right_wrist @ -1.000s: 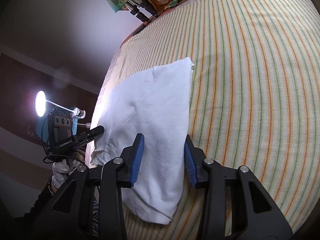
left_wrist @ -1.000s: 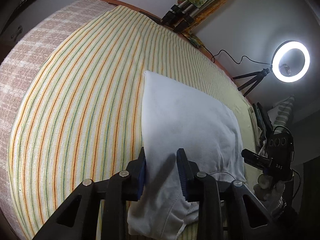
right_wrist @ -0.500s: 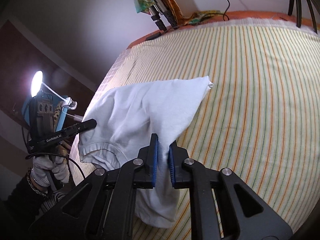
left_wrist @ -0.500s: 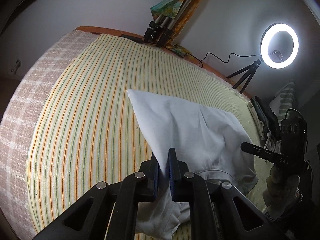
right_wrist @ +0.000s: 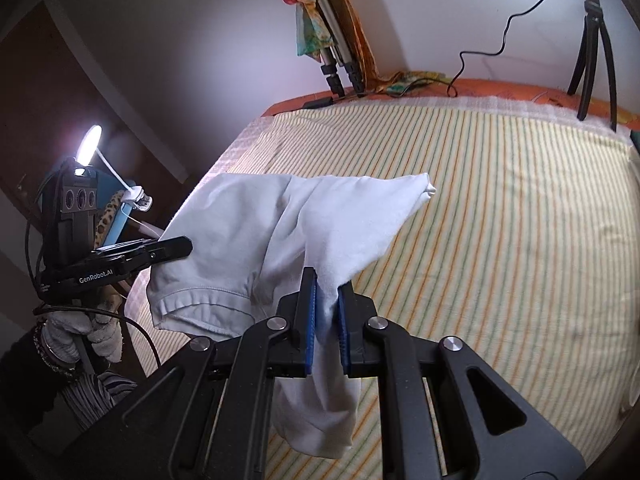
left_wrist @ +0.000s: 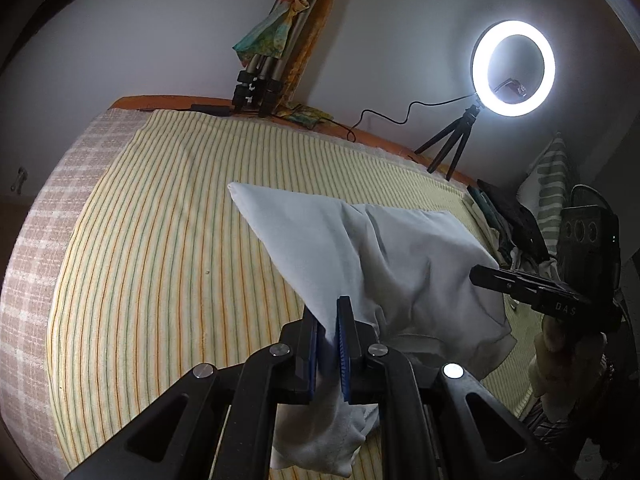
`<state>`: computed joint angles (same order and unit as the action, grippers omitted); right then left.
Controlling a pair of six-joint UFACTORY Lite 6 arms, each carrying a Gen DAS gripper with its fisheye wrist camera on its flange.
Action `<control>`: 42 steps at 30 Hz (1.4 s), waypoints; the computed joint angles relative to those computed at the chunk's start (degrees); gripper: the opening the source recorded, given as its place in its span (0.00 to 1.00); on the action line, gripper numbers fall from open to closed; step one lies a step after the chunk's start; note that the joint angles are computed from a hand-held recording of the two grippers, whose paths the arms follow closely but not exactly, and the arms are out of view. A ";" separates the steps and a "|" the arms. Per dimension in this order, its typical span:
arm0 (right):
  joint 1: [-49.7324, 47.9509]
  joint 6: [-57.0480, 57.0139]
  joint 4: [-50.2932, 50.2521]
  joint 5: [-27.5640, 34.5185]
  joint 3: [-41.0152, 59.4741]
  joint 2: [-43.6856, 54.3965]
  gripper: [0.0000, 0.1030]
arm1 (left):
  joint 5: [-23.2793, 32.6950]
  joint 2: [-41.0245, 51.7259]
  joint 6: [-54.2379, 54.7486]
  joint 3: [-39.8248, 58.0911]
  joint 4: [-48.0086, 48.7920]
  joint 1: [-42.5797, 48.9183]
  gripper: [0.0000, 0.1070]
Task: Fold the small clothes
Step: 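Lift the folded shirt with both grippers and carry it to the clothes stack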
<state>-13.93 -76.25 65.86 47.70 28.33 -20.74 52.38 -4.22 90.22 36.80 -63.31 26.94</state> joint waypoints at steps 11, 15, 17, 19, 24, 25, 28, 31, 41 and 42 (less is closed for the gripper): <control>-12.06 -1.62 -6.33 8.07 2.03 -3.60 0.10 | -2.25 -9.53 -6.35 -4.35 -3.32 -11.69 0.05; -20.71 -5.05 -8.56 12.74 5.33 -1.34 0.10 | -5.55 -11.53 -9.59 -4.30 -5.61 -19.53 0.05; -24.64 -6.86 -9.65 14.60 7.45 0.35 0.10 | -7.68 -11.70 -10.64 -3.92 -7.43 -23.71 0.05; -28.98 -9.21 -10.90 16.25 10.07 2.53 0.10 | -10.02 -11.21 -11.27 -3.40 -10.14 -28.28 0.05; -38.16 -13.58 -13.19 19.55 18.73 10.18 0.10 | -16.34 -7.07 -12.35 1.02 -17.04 -40.17 0.05; -39.40 -14.06 -13.40 19.94 20.47 11.60 0.10 | -17.67 -6.24 -12.32 1.95 -18.38 -42.46 0.05; -43.40 -15.58 -14.08 21.08 26.87 16.69 0.10 | -21.63 -2.89 -12.49 6.13 -21.47 -49.16 0.05; -46.79 -16.61 -14.52 22.11 32.65 20.72 0.10 | -25.10 1.22 -12.31 11.31 -24.20 -55.10 0.05; -55.70 -17.49 -15.06 24.32 52.77 34.07 0.10 | -33.98 19.96 -19.16 36.66 -22.77 -69.97 0.05; -55.88 -16.94 -15.04 23.92 56.09 36.27 0.10 | -34.61 22.30 -21.08 39.86 -21.23 -71.16 0.05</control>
<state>-69.82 -93.19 50.82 71.61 84.43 15.53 17.77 18.08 69.14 76.66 -84.54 -44.21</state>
